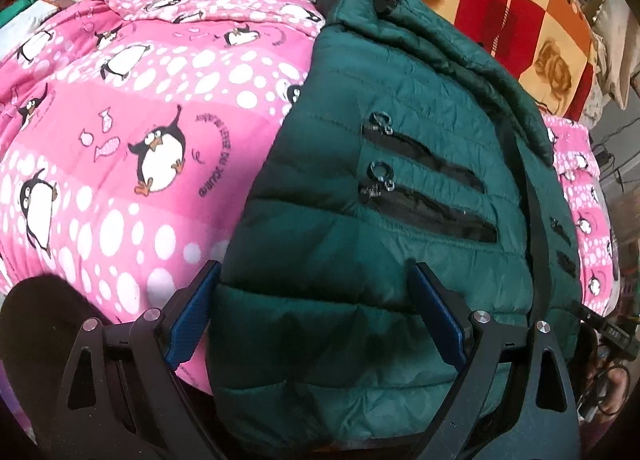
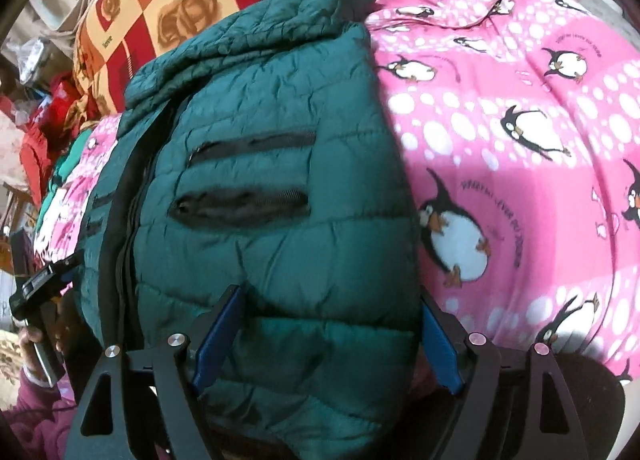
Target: Fold large clothes
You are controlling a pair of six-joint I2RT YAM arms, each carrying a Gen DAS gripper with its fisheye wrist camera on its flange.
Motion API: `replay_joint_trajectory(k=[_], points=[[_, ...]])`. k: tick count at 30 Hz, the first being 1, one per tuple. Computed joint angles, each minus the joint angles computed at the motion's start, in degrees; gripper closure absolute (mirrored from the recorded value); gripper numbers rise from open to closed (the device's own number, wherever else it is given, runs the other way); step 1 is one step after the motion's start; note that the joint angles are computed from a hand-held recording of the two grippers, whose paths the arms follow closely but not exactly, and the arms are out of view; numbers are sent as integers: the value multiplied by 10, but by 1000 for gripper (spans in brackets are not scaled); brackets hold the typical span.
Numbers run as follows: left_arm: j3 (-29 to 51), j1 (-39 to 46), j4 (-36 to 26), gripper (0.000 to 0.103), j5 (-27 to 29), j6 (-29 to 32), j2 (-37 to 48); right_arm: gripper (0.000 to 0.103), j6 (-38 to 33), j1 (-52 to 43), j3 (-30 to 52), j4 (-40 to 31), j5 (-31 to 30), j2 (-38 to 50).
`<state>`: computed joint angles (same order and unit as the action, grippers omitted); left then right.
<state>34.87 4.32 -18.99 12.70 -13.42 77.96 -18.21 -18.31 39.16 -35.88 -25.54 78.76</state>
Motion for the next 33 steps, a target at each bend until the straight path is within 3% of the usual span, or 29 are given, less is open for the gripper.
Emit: replay_joint_trajectory(k=[13,18,25,33], points=[[-7,12,-18,10,21,15,3,20,-47,-12,-9,-21,-25,9],[-6,4,-34,10,16,24,-2,20,-85,-26,1,-69,-83,-4],[-15,41,-62,10,56,42,-6,20,-93,-22,-10,-62,-70,15],[-28,24,-57,10,40,43,-17,19,-83,6,-20,-49,-52,4]])
